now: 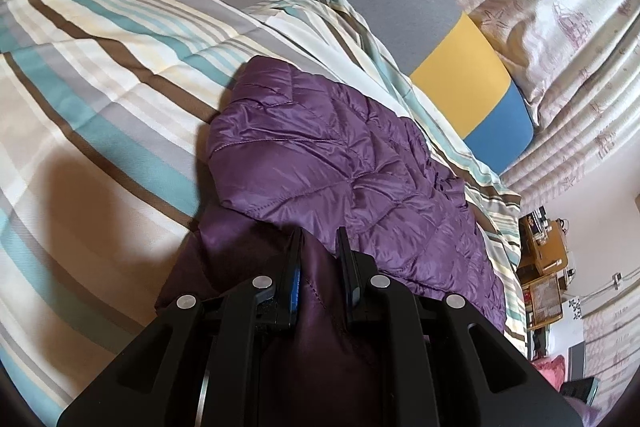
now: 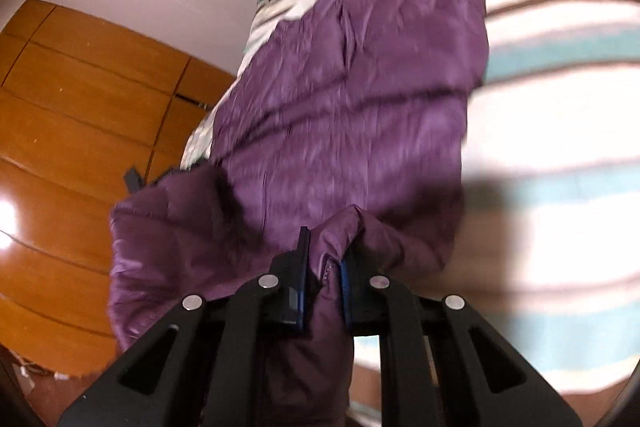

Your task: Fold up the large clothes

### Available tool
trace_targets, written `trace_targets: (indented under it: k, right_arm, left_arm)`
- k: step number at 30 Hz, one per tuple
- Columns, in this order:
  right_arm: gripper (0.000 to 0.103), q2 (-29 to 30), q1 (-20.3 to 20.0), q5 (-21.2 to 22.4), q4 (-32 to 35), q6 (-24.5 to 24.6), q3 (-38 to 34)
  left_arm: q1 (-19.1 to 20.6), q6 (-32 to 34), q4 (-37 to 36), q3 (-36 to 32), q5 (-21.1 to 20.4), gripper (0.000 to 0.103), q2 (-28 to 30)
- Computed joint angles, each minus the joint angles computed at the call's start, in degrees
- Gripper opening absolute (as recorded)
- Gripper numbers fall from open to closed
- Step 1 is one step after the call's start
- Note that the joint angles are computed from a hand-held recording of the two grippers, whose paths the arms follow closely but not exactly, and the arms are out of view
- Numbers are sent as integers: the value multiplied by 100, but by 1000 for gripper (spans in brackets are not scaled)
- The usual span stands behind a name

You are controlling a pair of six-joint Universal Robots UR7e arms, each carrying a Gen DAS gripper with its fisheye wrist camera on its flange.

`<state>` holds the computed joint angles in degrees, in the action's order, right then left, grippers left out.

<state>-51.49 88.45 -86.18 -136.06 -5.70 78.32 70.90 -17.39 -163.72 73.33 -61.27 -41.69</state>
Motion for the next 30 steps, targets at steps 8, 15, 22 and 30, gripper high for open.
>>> trace_targets:
  k: [8,15,22,30]
  right_arm:
    - [12,785,-41,-198,-219,426,-1048]
    - [23,1089,-284,37,-886,1032,-1316]
    - [79,765,-428,253,-3202,1195,-435]
    - [90,424,-369,-157,-3290,-40,430]
  left_arm:
    - [105,-6,290,-287,95,15,118]
    - [139,183,173,-271,183,15,60]
    - [125,395,-1451,410,586,82,-244]
    - [49,1559,-2492,1297,230,99,-346]
